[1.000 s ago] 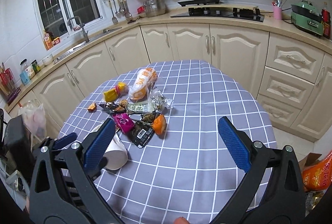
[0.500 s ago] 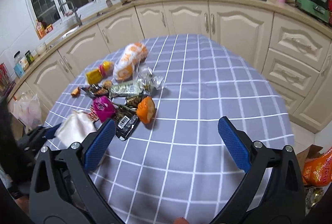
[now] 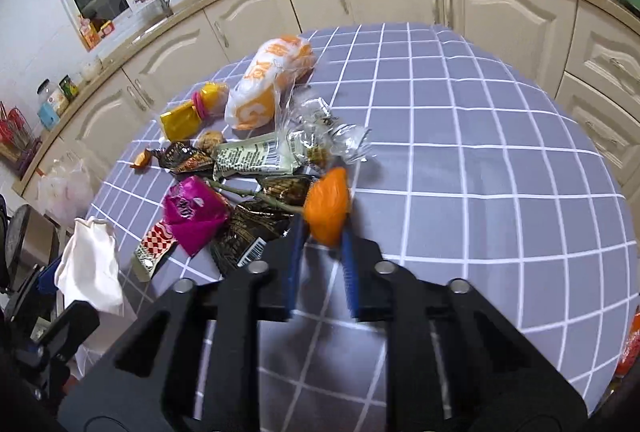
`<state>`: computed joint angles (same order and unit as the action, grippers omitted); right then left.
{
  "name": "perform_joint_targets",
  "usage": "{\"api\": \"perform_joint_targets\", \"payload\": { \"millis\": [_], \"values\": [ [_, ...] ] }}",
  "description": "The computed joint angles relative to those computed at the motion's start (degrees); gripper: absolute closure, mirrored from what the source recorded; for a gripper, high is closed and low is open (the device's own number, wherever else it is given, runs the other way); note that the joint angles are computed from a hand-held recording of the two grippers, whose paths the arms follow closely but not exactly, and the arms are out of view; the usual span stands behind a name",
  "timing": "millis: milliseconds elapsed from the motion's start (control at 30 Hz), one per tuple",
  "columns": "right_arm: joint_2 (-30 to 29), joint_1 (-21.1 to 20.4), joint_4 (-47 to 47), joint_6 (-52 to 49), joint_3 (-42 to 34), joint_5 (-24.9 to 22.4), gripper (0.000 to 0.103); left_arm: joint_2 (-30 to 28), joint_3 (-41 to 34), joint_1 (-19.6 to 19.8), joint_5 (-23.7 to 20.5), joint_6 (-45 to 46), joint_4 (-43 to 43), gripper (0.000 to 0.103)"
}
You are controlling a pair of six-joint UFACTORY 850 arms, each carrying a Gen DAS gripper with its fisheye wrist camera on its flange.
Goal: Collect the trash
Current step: 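Grasp the white tissue with the left gripper while the right gripper grasps the orange peel, then carry the tissue and orange peel to the blue bin and release both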
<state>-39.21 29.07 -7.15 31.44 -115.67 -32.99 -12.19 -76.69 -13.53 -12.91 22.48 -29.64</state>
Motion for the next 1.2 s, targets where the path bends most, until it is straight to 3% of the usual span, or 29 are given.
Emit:
{"api": "perform_joint_targets", "payload": {
  "millis": [233, 800, 1200],
  "values": [
    [7.61, 0.19, -10.47, 9.08, 9.37, 4.25, 0.091, 1.13, 0.38, 0.30, 1.20, 5.99, -6.73, 0.026],
    [20.52, -0.91, -24.39, 24.39, 24.64, 12.81, 0.091, 2.67, -0.64, -2.28, 2.86, 9.71, -9.67, 0.026],
    [29.32, -2.46, -41.52, 41.40, 31.85, 13.55, 0.091, 2.02, -4.41, -6.95, 3.79, 12.14, -10.98, 0.026]
  ]
}}
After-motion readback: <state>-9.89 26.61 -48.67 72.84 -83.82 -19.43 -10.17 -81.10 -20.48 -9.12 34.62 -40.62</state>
